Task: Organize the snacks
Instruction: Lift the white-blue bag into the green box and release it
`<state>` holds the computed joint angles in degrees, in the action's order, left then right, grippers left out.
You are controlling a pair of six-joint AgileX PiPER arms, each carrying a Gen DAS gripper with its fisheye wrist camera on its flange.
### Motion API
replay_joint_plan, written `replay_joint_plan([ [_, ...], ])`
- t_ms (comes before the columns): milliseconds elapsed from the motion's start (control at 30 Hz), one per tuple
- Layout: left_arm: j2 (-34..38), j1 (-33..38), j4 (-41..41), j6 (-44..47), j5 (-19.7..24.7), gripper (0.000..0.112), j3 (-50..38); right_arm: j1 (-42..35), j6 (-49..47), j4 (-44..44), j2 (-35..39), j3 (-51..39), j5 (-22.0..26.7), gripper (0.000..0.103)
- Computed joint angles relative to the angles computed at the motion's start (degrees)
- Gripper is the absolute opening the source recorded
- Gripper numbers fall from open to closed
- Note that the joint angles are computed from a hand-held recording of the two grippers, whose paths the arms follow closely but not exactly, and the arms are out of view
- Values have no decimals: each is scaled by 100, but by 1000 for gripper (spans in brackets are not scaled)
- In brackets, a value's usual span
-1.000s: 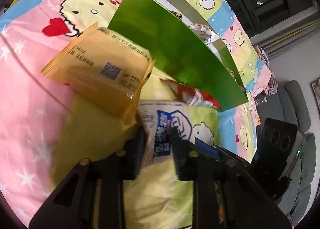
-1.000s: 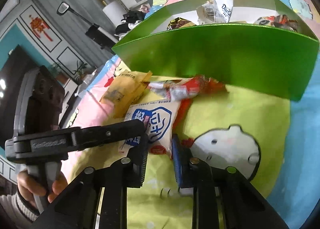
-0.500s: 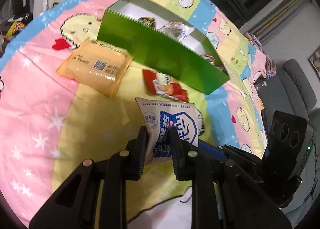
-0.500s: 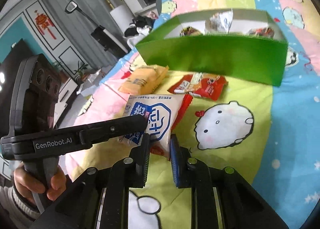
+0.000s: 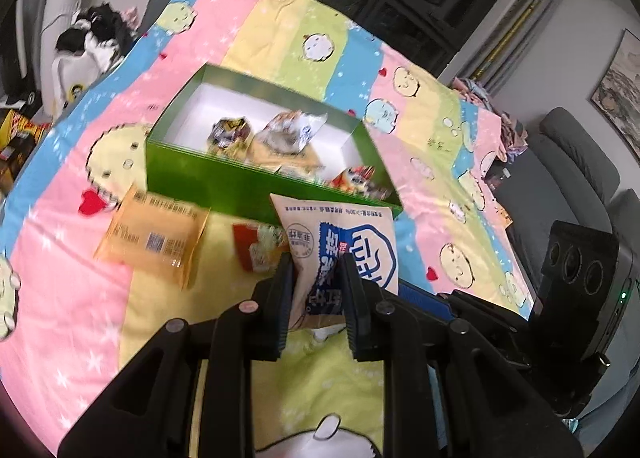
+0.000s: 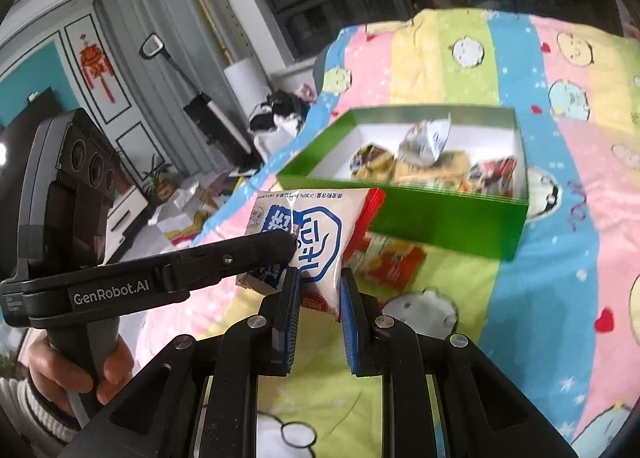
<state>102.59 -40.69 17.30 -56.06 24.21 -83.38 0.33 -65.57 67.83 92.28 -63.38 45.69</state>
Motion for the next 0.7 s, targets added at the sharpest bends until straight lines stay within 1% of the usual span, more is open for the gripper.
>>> replay_joint_plan([
  [167, 338, 155, -392, 645, 192, 22, -701, -69, 64, 8, 159, -374, -71, 21],
  [333, 850, 342, -812, 1306, 508, 23, -1624, -141, 148, 17, 432, -805, -127, 21],
  [467, 1267, 496, -1062, 1682, 791, 23, -2351, -162, 162, 73, 825, -1290, -163, 21],
  [533, 1563, 640, -1335, 1953, 963, 23, -2806, -146, 249, 28, 1034, -1556, -179, 21],
  [633, 1930, 836, -1761, 2310, 1163, 23, -3337, -87, 522, -200, 1377, -2021, -223, 21],
  [700, 2136, 909, -1890, 2425, 1311, 23, -3657, -37, 736, -407, 1582, -2310, -266, 21],
])
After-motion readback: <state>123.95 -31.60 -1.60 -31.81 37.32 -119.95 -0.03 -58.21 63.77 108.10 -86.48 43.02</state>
